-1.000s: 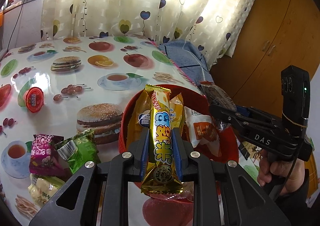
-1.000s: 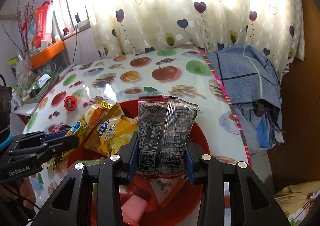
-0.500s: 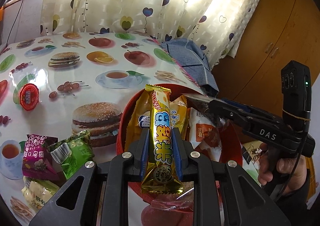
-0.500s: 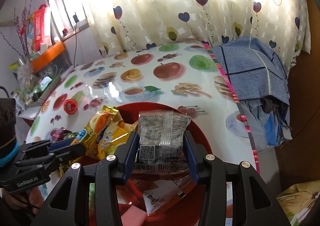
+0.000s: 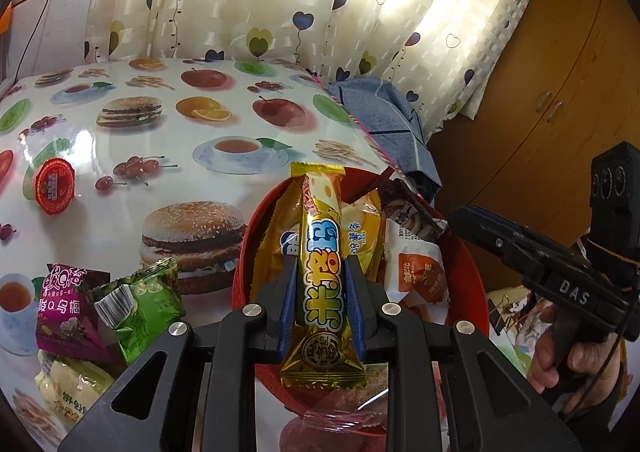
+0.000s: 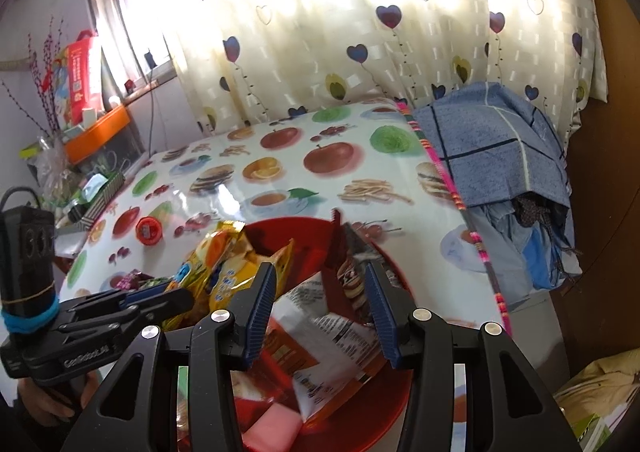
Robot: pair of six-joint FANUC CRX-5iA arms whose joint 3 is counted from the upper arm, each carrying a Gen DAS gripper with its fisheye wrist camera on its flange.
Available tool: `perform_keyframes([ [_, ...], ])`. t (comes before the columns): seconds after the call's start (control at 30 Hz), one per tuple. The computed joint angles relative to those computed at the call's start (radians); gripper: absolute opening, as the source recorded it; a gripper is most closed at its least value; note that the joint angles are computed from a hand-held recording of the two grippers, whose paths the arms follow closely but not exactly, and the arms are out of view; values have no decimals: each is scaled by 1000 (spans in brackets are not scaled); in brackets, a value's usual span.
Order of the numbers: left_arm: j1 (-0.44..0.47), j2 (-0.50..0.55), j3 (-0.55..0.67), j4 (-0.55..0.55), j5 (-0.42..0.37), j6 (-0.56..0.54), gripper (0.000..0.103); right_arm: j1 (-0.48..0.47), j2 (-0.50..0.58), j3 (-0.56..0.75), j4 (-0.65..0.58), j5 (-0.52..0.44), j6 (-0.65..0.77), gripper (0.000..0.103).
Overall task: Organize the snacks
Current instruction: 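Open the right tool to drop the nut bag while the left tool releases the wafer stick, then withdraw both open tools from the basket toward the remaining snacks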
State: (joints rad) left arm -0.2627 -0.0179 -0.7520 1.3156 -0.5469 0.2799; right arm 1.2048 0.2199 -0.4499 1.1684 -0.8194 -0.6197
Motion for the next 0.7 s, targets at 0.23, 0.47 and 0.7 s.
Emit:
perform_keyframes([
  [0.23,-27,-32,-42,127,33,-109,55,14,15,13,-1,15,9,45],
  [0.47,41,-59,-57,70,-35,-80,55,36,12,12,24,0,-23,45],
  [0.7,85,-139,-113,79,-2,-88,55,65,25,32,32,-5,-19,45],
])
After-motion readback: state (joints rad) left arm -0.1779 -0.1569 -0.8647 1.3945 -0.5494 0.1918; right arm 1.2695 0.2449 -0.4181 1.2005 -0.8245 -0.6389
